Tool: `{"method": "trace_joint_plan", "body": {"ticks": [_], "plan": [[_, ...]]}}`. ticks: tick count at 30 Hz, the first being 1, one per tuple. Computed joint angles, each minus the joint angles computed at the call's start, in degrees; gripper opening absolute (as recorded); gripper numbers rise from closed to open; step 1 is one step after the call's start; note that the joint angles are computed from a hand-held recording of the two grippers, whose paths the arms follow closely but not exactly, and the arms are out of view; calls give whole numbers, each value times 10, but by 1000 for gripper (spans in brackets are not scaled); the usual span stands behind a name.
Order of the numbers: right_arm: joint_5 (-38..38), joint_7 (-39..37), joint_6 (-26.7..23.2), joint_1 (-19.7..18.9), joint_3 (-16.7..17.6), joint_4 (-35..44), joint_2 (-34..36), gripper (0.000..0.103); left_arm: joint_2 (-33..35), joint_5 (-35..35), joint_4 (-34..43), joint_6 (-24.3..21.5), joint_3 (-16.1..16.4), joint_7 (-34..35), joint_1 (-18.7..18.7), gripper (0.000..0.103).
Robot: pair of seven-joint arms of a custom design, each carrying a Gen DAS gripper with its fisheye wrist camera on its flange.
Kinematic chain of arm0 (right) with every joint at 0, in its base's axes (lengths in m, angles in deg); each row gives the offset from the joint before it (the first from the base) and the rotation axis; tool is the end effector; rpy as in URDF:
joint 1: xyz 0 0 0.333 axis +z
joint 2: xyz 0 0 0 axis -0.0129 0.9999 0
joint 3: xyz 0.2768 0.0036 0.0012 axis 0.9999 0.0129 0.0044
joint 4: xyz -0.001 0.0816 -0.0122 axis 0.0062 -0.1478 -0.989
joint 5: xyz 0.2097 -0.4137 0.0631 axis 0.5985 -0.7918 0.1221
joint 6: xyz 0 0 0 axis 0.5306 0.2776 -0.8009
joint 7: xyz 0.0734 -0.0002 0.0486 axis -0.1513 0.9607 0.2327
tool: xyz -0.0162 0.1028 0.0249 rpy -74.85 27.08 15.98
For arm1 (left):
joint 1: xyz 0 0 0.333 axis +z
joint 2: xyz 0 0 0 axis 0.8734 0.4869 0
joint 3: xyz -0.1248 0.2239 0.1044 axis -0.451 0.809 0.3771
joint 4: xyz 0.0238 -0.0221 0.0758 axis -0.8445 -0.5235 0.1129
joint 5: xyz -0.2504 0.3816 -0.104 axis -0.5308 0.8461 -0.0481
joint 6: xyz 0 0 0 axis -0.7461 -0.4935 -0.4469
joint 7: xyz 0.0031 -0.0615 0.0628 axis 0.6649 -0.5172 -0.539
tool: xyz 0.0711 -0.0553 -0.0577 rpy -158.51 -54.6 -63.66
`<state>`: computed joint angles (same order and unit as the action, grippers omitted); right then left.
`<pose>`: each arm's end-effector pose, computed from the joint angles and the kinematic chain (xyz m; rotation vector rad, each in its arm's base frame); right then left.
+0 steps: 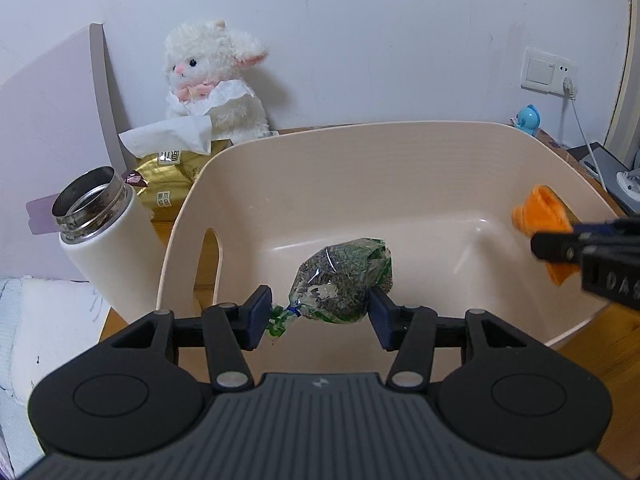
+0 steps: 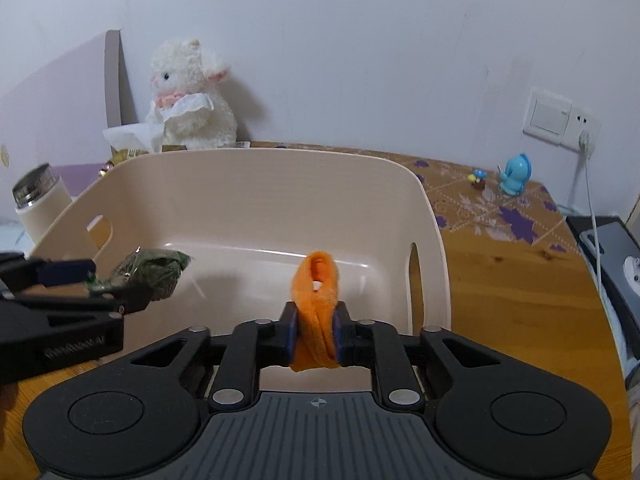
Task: Organize objects
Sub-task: 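Lift the tea bag with the left tool while the right tool lifts the orange cup into the basket, then open both tools over the basket and move back to the table items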
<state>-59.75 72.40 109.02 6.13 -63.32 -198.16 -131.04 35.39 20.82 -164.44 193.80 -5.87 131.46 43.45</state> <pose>0.4413 0.2143 0.5315 -1.6204 1.8818 -0.7910 0.5051 -0.1397 0.5457 -1.2228 2.1857 -0.8884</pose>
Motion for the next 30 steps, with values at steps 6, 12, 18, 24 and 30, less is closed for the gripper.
{"method": "trace_joint_plan", "body": {"ticks": [6, 12, 18, 24, 30], "plan": [[-23, 14, 1, -4, 18, -12, -38, 62, -9, -5, 1, -4, -3, -13, 2, 73], [-1, 20, -15, 8, 12, -36, -94, 80, -57, -8, -22, -3, 10, -2, -7, 89], [16, 13, -43, 25, 22, -67, -158, 94, -121, -5, -56, -9, 25, -1, -15, 95], [33, 11, -78, 50, 30, -100, -213, 99, -184, 3, -95, -30, 31, -13, -14, 99], [50, 1, -125, 84, 30, -132, -258, 99, -249, 14, -143, -57, 33, -22, -12, 99]]}}
